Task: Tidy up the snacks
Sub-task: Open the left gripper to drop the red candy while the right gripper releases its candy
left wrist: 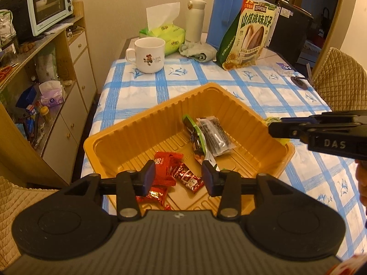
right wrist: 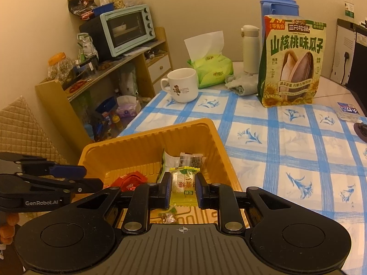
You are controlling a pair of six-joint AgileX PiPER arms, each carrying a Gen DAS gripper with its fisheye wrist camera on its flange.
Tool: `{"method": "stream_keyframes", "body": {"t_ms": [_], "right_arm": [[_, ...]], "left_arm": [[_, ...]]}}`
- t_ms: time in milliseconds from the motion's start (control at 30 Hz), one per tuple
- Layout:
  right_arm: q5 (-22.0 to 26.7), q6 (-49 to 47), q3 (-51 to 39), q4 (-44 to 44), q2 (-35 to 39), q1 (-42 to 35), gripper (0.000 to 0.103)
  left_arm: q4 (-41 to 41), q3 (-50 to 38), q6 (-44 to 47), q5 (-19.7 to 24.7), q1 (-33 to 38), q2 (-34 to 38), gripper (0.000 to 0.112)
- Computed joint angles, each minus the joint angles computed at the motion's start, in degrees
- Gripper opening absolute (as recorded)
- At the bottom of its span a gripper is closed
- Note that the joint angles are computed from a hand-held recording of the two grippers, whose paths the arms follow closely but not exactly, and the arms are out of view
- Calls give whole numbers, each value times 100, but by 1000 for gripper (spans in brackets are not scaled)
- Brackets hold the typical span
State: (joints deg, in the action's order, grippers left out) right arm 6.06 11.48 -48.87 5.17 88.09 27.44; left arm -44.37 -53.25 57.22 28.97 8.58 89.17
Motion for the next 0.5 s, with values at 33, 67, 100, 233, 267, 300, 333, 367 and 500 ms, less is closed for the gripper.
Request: {"method": "stream_keyframes", "body": {"t_ms": [33, 67, 100, 233, 267, 300, 333, 367, 500], "right_arm": [[23, -302, -51, 294, 61, -25, 22], [36, -423, -97, 427, 120, -33, 22], [56, -575, -154, 588, 189, -42, 22], [169, -1043, -393, 1100, 493, -63, 22], [192, -1031, -443, 1095, 570, -67, 22], [226, -1040, -495, 1104, 644, -67, 22], [243, -1045, -531, 1091, 710, -64, 22], [263, -904, -573, 938, 780, -52, 22], [333, -952, -661, 925, 978, -20, 22]], "left_arm": [[1, -20, 13, 12, 10, 15, 41], [1, -20, 13, 12, 10, 15, 41], [37, -35, -15, 6, 7, 27, 41], [66, -58, -19, -11, -2, 95, 42], [68, -57, -14, -14, -2, 110, 42], [51, -53, 14, -9, 6, 124, 43], [19, -36, 65, -12, 9, 139, 43], [29, -29, 72, -24, 6, 148, 43], [82, -23, 53, -58, -4, 193, 45]]}}
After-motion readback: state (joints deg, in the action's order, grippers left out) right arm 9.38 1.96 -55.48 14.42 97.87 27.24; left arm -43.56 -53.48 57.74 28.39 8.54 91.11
